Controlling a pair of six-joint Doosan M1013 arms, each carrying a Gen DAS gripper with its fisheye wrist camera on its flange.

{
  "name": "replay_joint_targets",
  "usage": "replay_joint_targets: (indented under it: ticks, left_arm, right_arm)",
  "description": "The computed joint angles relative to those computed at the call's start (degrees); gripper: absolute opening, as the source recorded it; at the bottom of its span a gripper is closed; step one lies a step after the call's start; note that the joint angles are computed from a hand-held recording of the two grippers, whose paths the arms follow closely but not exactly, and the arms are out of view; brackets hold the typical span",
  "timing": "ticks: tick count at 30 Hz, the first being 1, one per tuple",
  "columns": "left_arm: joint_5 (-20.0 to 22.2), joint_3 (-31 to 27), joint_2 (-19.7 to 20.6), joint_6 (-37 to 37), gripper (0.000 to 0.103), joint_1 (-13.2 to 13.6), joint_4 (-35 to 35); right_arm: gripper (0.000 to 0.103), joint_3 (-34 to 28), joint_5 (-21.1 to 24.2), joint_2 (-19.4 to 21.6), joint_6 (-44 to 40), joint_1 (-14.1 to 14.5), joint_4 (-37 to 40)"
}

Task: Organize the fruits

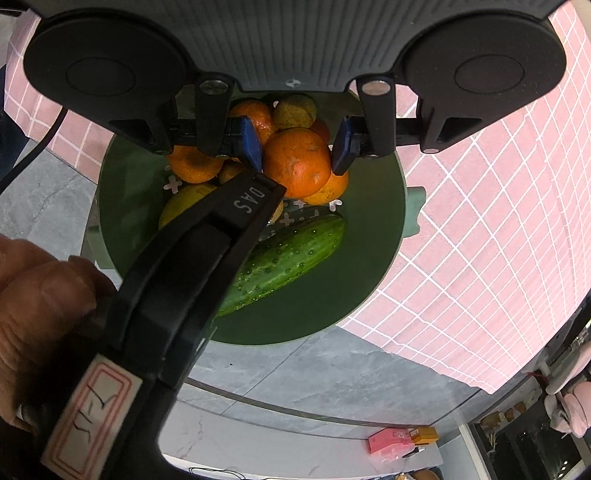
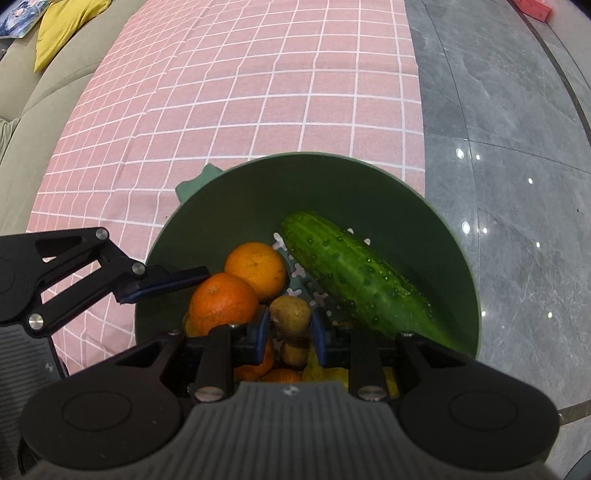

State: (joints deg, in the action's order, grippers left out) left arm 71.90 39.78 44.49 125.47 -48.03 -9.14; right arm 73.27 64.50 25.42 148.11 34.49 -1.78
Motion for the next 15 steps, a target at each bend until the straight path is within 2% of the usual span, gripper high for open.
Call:
replay_joint_targets:
  ticks: [4,6,7,9,15]
  left_arm:
    - [-0.57,0.54,-0.45,-1.05,0.047,-0.32,0.91]
    - [-2.47,1.84,-1.36,-1.53,0.052,-0.27,0.71]
    - [-2.7,1.83,-1.54,-2.17,0.057,-0.25,0.79]
    - [-2.61,1.14,-1.65,-3.82,0.059,-0.04,0.41]
    - [-2.62,0.07,-2.73,-6.11,0.059,0.03,0.8]
  right_arm:
    - [0.023,-0.48,0.65,0.37,0.38,0.01,-0.49]
    - [0.024,-0.61,0.52,0.13,1.32,0.29,-1.46]
    - [0.03,-0.77,0.77,0.02,1.77,0.42,-1.87]
    - [0.035,-1.07,1.42,-0.33,2.56,0.73,-3.08]
    - [0.035,-2.02,3.52,-1.8,4.54,1.68,-5.91]
